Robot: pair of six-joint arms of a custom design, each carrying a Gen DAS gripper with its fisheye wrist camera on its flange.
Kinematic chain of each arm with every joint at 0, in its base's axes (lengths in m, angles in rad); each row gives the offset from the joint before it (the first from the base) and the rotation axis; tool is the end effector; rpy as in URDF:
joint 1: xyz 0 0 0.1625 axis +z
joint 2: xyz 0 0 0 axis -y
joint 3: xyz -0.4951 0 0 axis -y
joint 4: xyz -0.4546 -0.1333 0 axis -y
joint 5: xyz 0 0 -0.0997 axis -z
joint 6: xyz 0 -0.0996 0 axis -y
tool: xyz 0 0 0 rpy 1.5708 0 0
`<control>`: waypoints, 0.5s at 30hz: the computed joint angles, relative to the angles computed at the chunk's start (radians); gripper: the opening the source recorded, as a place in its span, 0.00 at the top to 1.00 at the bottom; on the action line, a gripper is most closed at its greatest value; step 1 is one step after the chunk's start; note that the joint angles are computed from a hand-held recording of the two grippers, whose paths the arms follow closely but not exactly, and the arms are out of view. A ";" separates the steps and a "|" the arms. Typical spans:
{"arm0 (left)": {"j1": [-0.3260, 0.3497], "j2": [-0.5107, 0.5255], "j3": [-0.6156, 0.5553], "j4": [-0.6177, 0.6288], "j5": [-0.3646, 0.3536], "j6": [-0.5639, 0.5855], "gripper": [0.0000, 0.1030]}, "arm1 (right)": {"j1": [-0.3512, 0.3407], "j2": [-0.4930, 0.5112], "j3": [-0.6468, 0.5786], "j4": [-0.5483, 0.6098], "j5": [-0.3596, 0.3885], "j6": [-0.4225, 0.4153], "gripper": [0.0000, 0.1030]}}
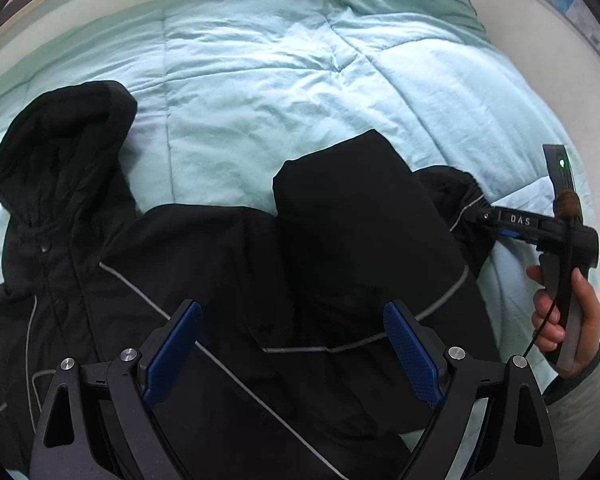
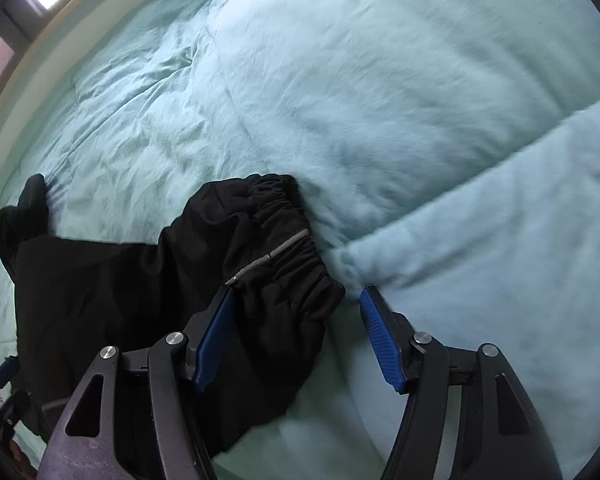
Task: Fold large clothes
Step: 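Lower the right tool onto the jacket sleeve cuff and close it, then carry the held sleeve across the jacket body and open the right tool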
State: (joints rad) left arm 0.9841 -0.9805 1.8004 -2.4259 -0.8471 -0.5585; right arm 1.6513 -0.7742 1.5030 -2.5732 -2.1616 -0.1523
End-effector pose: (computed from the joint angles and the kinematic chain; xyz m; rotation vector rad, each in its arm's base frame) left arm -0.2150 -0.6833 0.1704 0.0186 2.4964 -0.5489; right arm 0.1428 -0.8026 0.1532 0.1882 -2.5199 0.3198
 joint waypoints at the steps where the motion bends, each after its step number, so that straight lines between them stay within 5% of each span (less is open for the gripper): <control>1: 0.007 0.003 -0.005 0.003 -0.008 0.003 0.10 | -0.001 0.010 -0.007 -0.001 0.001 -0.003 0.29; 6: 0.038 0.016 -0.022 0.017 -0.051 0.004 0.10 | 0.017 0.031 -0.004 -0.039 -0.017 -0.080 0.30; 8: 0.042 0.016 -0.017 0.009 -0.060 0.007 0.10 | 0.025 0.021 0.017 -0.078 -0.021 -0.124 0.44; 9: 0.041 0.016 -0.015 0.009 -0.062 0.007 0.10 | 0.028 0.018 0.021 -0.085 -0.023 -0.138 0.61; 10: 0.040 0.018 -0.014 0.010 -0.060 0.007 0.10 | 0.030 0.010 0.030 -0.093 -0.017 -0.142 0.68; 15: 0.027 0.025 -0.012 0.003 -0.044 0.037 0.10 | 0.056 -0.082 0.117 -0.234 -0.054 -0.168 0.73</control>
